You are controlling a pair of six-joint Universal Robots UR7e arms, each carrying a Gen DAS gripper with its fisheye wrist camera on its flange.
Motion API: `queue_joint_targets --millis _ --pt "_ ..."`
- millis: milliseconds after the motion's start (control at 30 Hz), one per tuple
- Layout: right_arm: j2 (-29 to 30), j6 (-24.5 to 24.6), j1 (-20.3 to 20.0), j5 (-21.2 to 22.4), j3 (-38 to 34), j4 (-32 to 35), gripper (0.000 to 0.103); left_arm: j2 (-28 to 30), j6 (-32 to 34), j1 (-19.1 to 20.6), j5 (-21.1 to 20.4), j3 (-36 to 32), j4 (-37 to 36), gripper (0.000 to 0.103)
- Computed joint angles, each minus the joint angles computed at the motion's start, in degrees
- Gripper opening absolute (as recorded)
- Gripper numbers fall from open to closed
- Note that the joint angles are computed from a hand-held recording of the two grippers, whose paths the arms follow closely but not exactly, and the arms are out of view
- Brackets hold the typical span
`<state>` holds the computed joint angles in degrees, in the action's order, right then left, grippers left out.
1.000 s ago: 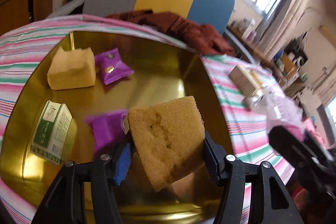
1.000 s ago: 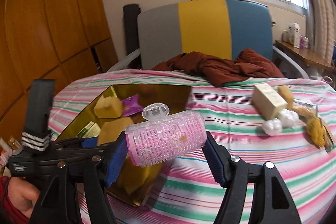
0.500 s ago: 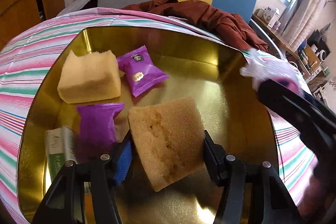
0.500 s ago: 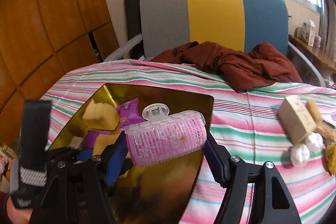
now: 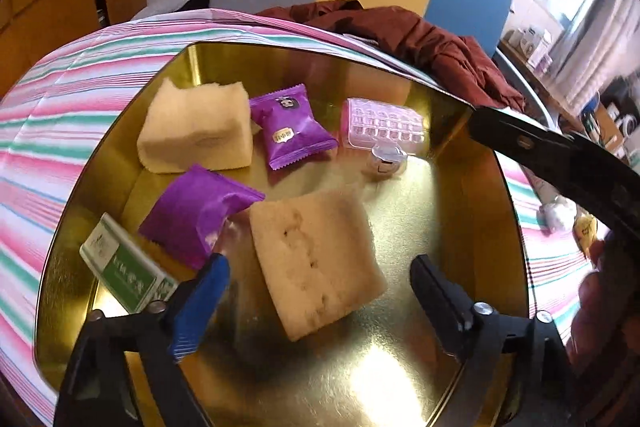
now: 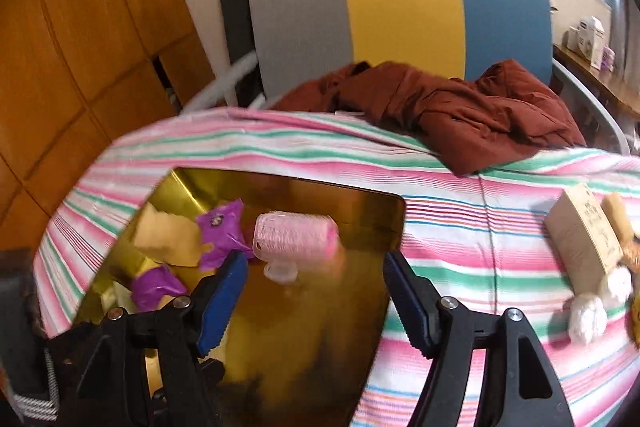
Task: Organize objects
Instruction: 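Lower the yellow sponge into the tray with the left tool while the right tool drops the pink roller, then move both tools back toward the items on the striped cloth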
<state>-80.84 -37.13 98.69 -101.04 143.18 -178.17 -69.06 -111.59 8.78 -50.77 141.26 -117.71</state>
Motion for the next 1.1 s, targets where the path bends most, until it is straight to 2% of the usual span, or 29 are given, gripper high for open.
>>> queue_joint_targets --millis 100,233,367,567,733,967,1100 --pt "-4.68 0.32 -2.06 2.2 2.11 1.48 0.072 -0.04 -3.22 -1.53 0.04 -0.01 1.01 0.096" --pt "-9.52 0.11 -4.32 3.8 4.29 2.14 0.072 -0.28 -8.92 -4.08 0.59 0.0 3.31 0.103" --pt "-14.82 0.27 -7.22 6.31 5.82 4.64 0.072 -0.51 -14.92 -7.19 2.04 0.43 4.97 0.103" --pt "-21.07 -2.55 -11.63 8.05 8.2 5.79 0.072 1.35 -18.94 -9.78 3.27 -0.8 6.35 0.103" --pt "-25.85 -5.09 -17.31 9.32 9.43 8.2 0.072 5.84 -14.86 -9.81 3.74 -4.47 7.06 0.103" --pt "-32.62 -10.04 -25.36 11.94 10.62 10.03 0.072 11.41 -5.25 -9.18 5.46 -8.24 0.41 0.103" --pt "-36.69 -13.5 -31.36 14.38 10.42 12.44 0.072 14.51 0.25 -8.82 6.81 -10.38 -3.88 0.103"
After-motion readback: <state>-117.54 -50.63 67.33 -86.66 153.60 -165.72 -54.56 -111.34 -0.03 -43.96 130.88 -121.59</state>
